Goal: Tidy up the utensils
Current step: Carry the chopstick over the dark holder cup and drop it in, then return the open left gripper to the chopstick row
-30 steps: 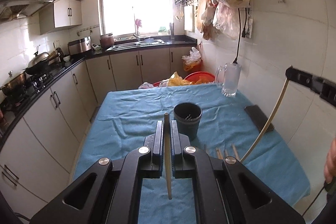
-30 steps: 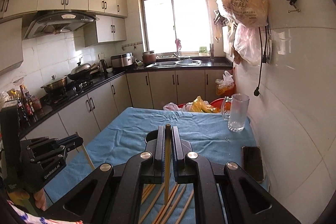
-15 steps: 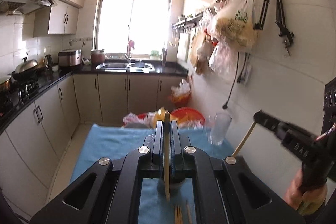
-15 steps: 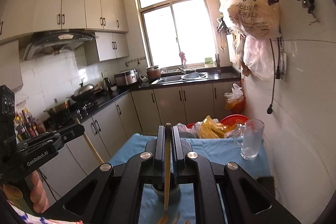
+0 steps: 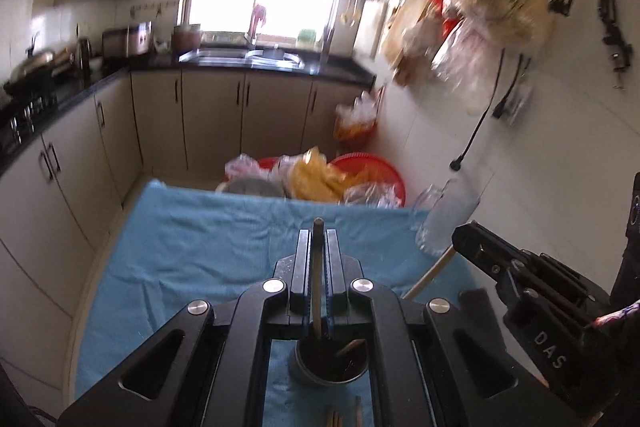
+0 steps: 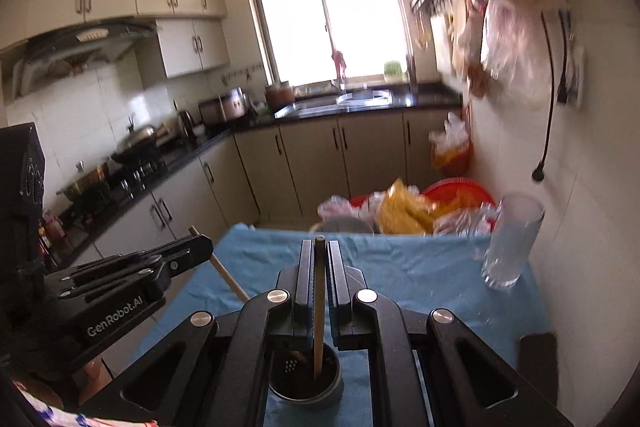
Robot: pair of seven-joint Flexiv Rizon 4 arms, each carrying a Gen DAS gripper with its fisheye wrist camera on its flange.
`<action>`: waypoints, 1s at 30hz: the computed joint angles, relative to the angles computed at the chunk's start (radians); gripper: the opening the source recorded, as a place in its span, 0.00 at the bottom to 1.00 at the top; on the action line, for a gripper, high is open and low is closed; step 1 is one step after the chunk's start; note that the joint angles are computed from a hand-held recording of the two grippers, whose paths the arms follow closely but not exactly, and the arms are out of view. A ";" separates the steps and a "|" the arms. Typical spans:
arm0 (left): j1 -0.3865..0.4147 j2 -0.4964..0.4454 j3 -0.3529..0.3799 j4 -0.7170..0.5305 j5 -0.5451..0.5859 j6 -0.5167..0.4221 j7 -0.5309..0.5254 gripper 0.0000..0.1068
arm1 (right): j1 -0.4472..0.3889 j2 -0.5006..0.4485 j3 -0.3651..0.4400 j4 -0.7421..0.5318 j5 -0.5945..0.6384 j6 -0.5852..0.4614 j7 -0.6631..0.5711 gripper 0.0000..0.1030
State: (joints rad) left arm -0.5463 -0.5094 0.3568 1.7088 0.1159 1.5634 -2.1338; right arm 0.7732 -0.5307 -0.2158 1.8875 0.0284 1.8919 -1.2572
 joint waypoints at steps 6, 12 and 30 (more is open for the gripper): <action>-0.063 -0.011 0.092 0.017 0.019 0.021 -0.051 0.23 | -0.013 -0.046 -0.006 -0.037 -0.020 -0.038 0.039 0.08; -0.191 0.024 0.250 0.074 0.043 0.069 -0.129 0.38 | 0.085 -0.028 -0.115 -0.002 0.015 -0.014 0.051 0.38; -0.591 0.084 0.545 0.422 -0.048 0.198 -0.115 0.65 | 0.192 0.111 -0.173 0.365 0.216 0.010 -0.120 0.61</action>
